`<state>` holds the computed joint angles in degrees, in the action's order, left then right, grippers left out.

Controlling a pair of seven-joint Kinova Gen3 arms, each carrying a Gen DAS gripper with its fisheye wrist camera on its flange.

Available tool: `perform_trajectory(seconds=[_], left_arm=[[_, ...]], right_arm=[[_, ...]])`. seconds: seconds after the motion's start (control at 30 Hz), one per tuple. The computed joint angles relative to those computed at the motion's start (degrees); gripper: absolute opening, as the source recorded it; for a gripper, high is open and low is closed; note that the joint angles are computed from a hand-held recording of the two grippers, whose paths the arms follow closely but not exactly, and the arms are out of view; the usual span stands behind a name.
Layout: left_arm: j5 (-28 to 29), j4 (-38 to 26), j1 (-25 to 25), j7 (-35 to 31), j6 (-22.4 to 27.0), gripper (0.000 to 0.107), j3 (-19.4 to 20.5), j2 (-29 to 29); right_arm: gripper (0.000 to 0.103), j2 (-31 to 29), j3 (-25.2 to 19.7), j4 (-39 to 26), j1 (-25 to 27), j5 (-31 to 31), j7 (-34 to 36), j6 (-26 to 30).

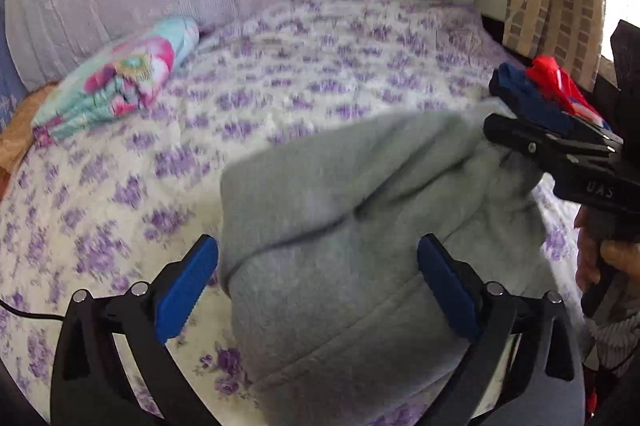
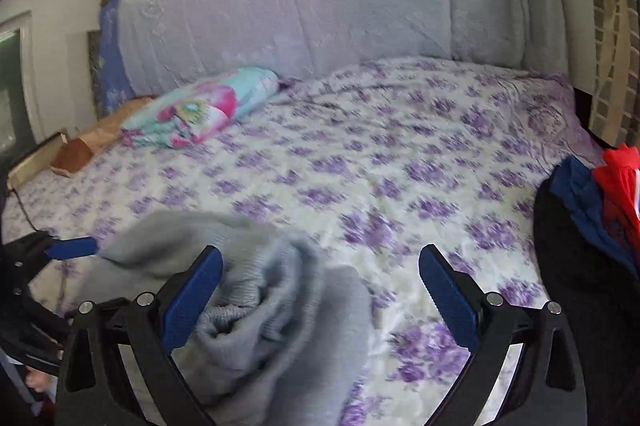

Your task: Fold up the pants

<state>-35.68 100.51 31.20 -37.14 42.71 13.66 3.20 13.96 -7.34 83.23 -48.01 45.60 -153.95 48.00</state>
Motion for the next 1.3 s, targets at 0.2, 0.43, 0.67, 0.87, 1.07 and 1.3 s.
perform_trajectory(seconds=[0.2, 0.43, 0.67, 0.87, 1.07, 1.3], left_arm=[[-8.8, 2.4, 5.3, 8.8, -1.6, 0.099, -2.8, 2.3], [-6.3, 2.6, 2.1, 8.3, -1.9, 0.099, -0.8, 0.6], [-8.4, 3.5, 1.9, 12.8, 1.3, 0.099, 0.9, -1.5], [-9.3, 5.4, 1.0, 15.8, 2.8, 0.099, 3.0, -4.0], [-9.2, 6.5, -0.3, 17.5, 4.3, 0.099, 5.0, -6.1], [-5.9, 7.1, -2.2, 15.8, 3.2, 0.099, 5.9, -7.0]], right_arm=[[0.099, 0.2, -8.5, 4.8, 13.3, -8.2, 2.0, -6.9], [0.099, -2.5, -16.0, 7.0, 17.8, -2.0, -5.9, -7.6], [0.099, -10.2, -11.0, 12.6, 13.5, -10.0, -3.4, -12.2], [0.099, -13.2, -21.3, 18.7, 28.2, -23.9, -0.1, -20.9], [0.099, -13.0, -25.0, 21.4, 34.4, -37.9, 8.4, -28.5], [0.099, -9.5, -26.9, 18.8, 37.6, -54.1, 22.7, -27.9]])
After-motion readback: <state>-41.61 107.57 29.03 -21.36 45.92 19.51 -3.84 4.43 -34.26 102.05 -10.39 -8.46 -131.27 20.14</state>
